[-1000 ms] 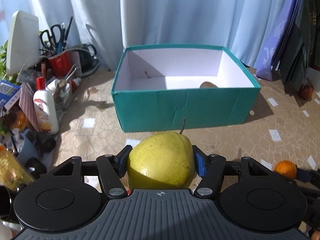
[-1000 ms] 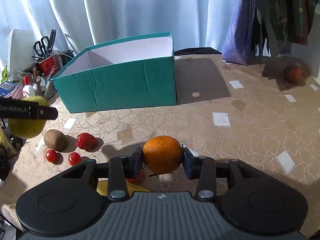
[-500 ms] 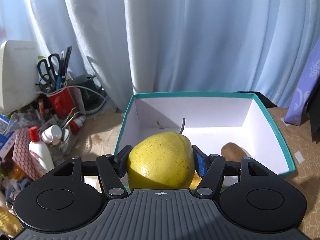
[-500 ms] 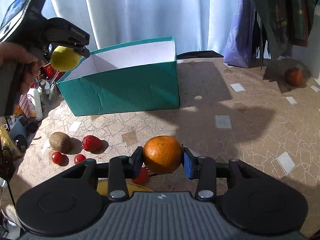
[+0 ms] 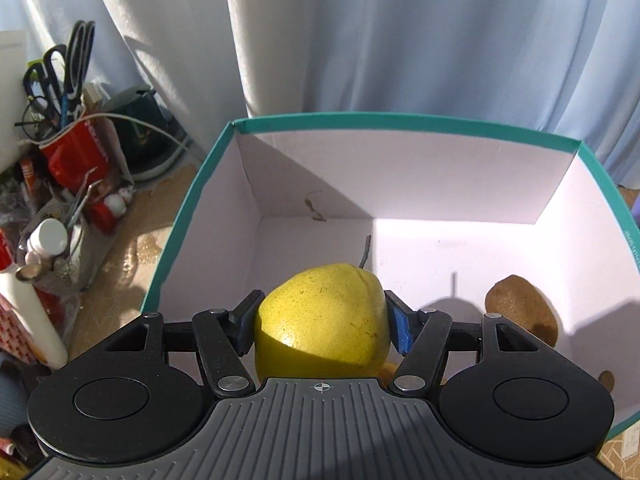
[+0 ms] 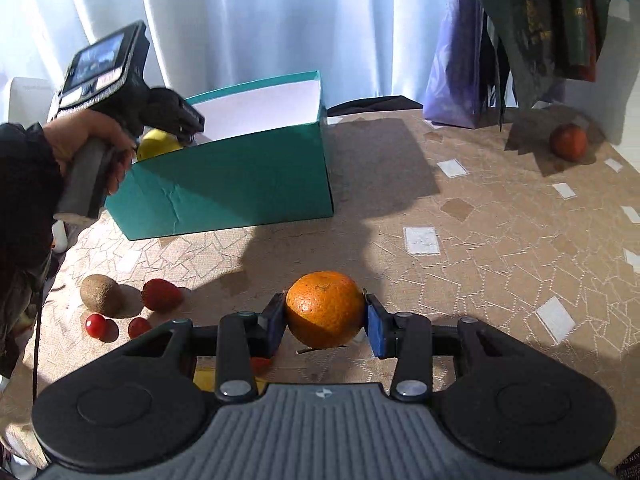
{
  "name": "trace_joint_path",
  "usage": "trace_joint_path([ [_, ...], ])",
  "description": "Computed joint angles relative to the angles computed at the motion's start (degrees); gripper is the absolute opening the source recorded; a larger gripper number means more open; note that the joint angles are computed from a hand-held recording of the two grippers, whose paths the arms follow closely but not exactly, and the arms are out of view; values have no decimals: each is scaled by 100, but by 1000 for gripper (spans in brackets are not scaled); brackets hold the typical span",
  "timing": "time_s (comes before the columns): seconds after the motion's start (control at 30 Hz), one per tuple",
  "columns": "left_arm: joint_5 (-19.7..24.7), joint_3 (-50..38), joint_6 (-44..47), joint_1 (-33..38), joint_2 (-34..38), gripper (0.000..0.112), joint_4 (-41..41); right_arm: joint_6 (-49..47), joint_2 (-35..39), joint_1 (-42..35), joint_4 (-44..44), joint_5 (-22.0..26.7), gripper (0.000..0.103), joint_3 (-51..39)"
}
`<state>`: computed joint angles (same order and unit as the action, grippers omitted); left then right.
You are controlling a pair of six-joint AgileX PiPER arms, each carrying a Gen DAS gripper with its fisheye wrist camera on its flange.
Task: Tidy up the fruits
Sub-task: 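Carry the pear into the teal box with the left tool and release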
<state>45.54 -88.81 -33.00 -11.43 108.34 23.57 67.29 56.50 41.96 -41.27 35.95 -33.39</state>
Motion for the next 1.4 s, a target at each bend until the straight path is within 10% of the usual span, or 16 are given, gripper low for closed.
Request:
trace_joint_path([
  [0.93, 89, 41, 342, 104, -137, 81, -295, -57, 201, -399, -243, -291, 40, -229],
  [1.4, -598, 1830, -732, -77, -2045, 93, 259, -416, 967, -913, -534, -783, 40, -901],
])
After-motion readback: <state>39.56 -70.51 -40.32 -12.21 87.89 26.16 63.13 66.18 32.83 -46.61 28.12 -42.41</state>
